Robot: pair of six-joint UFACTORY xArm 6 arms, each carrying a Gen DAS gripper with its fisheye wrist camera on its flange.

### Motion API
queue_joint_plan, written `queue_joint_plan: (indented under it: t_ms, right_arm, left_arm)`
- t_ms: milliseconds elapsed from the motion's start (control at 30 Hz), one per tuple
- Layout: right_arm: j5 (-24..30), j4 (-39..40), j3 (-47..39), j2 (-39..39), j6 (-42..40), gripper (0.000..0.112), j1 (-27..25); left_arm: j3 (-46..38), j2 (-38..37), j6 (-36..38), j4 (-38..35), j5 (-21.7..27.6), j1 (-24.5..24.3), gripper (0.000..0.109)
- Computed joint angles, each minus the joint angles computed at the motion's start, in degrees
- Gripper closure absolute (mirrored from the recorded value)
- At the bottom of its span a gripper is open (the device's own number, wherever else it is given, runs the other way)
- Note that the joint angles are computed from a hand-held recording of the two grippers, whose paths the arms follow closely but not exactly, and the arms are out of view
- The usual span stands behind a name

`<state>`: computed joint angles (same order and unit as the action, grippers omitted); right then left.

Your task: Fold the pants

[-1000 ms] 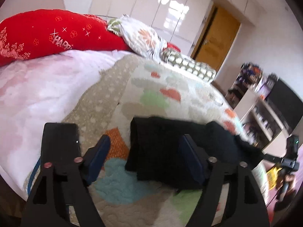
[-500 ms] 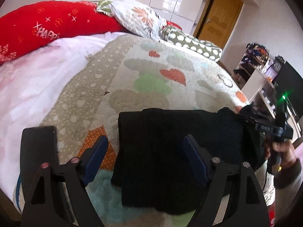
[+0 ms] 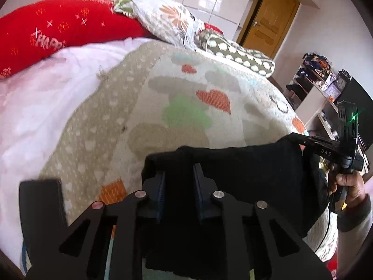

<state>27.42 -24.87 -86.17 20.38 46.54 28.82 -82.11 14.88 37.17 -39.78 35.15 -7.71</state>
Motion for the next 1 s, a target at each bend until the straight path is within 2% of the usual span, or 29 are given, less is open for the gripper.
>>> queue_joint_plan:
  t_ms: [100,200,233,267,300,367,400,433,467,500,567,667,800,833,900,1000]
  right_arm:
    - [2.77,-4.55,-4.21,3.40,4.45,0.112,-0.09]
    - [4.01,1.39,-7.47,7.90,1.35,0.111,-0.18]
    - [5.29,1.08,-8.11,8.89,1.30,0.110,0.18]
    - [5.11,-0.21,-7.32,8.48,2.51,0.108,0.30]
    - [4.28,-1.40,-5.77,7.43,4.15,0.105,0.28]
    - [2.62,-1.16,-0.36,2.80,6.87,0.089,-0.02]
    - [2.24,-2.78,2.18,0.38,9.11,0.070,-0.10]
    - [2.41,-6.59,5.09,-2.62,13.01,0.055,-0.10]
    - [3.20,-10.81,8.11,-5.96,16.47,0.052,0.07]
    - [3.59,-12.73,10.33,-8.21,17.54,0.052,0.26]
    - [5.86,-11.19,14.04,-11.92,14.46,0.052,0.88]
    - [10.30,-10.63,18.32,-16.19,13.37,0.052,1.86]
    - [7.51,-14.85,25.13,-22.80,21.95,0.051,1.93]
    - [6.13,-14.91,26.03,-23.54,23.24,0.047,1.73]
    - [4.02,-13.99,25.95,-22.93,23.53,0.043,1.34]
    - [6.21,-12.85,21.99,-19.22,23.12,0.043,1.25]
  left_arm:
    - [-2.22,2.12,-2.61,1.11,-0.70,0.08,0.090]
    - [-3.39,4.57,-6.71,6.12,-0.73,-0.27,0.090]
    - [-2.94,4.63,-7.41,7.31,-1.12,-0.45,0.090]
    - [-2.18,4.40,-7.32,7.43,-1.85,-0.57,0.087]
    - [-1.38,3.90,-7.31,7.55,-2.57,-0.58,0.080]
    - [-0.09,2.59,-7.99,7.94,-3.22,-0.34,0.071]
    - [0.50,1.80,-8.77,8.21,-3.48,-0.13,0.064]
    - [1.24,1.00,-9.75,8.84,-4.20,-0.03,0.061]
    - [2.57,-0.30,-10.93,9.56,-5.83,-0.04,0.058]
    - [3.58,-1.27,-11.19,9.43,-7.09,-0.09,0.056]
    - [5.65,-3.73,-9.43,6.59,-8.92,-0.33,0.054]
    - [7.97,-6.91,-4.65,1.05,-9.39,-1.21,0.050]
    - [9.75,-9.44,-2.90,-0.67,-8.24,-3.21,0.049]
    - [9.69,-9.64,-1.87,-1.51,-6.75,-3.86,0.048]
    - [10.34,-10.23,-0.32,-2.17,-4.92,-5.54,0.045]
    - [10.50,-9.94,-1.49,-0.20,-3.58,-7.89,0.045]
